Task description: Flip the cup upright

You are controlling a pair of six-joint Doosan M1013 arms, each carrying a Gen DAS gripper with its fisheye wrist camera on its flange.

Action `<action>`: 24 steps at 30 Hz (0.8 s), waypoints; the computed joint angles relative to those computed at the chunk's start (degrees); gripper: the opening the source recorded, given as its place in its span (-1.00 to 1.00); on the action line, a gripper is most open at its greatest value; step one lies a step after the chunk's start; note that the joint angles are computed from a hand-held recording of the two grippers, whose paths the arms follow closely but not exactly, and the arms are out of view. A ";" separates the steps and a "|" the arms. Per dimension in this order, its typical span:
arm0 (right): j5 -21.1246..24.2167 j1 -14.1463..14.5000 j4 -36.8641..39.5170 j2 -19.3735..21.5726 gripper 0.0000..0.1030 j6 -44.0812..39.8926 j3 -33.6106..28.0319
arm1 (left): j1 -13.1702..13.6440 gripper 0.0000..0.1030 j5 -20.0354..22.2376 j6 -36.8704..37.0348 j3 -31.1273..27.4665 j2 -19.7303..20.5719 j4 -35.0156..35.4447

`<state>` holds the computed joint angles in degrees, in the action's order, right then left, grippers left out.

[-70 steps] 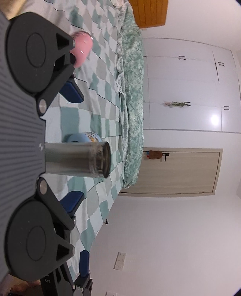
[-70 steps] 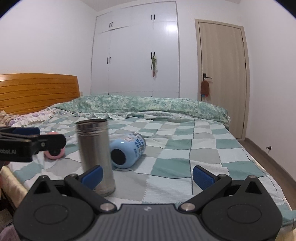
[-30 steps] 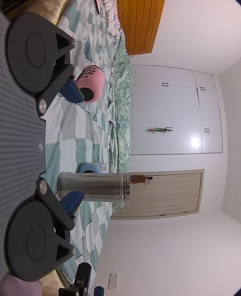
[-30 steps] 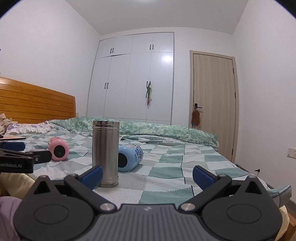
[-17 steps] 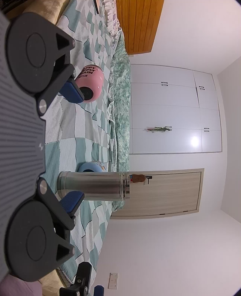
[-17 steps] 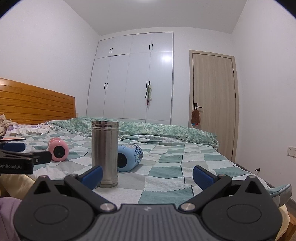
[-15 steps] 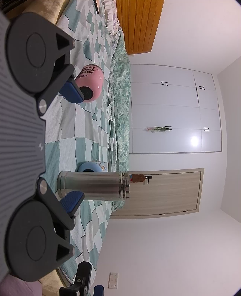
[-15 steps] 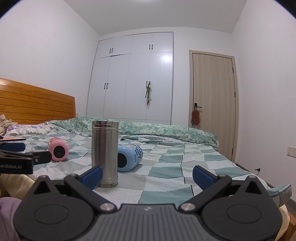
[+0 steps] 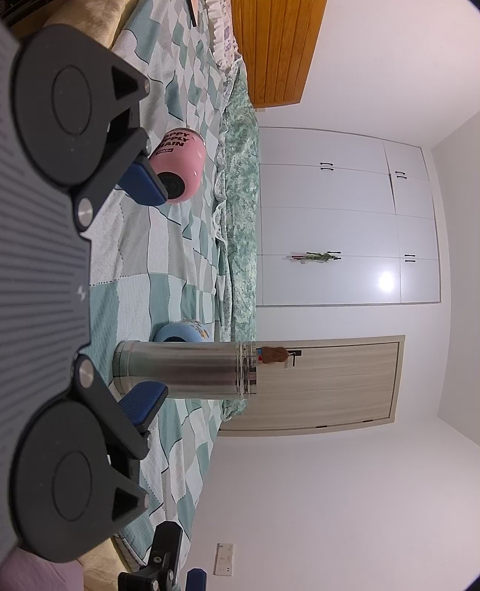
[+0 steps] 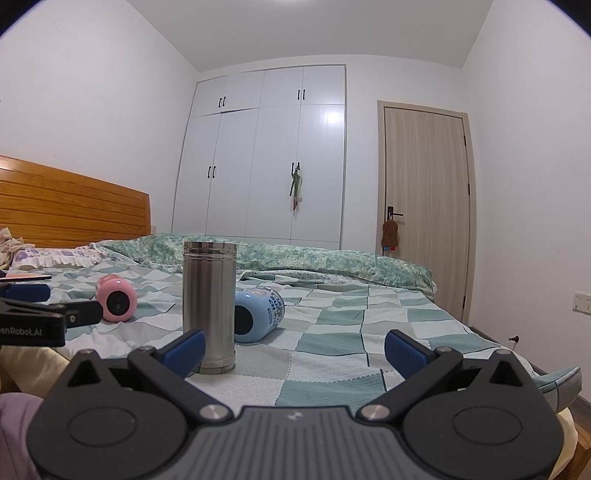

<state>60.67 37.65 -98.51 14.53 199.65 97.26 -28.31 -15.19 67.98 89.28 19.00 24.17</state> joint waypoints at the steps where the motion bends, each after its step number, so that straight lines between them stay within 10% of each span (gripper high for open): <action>1: 0.00 0.00 0.00 0.00 1.00 0.00 0.00 | 0.02 1.00 0.01 -0.08 0.00 0.00 0.08; 24: 0.02 -0.01 -0.10 0.02 1.00 0.06 0.05 | 0.00 1.00 -0.24 -0.37 -0.11 0.07 0.11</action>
<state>60.69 37.64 -98.61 14.55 199.71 97.30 -28.32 -15.43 67.60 89.17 19.07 24.28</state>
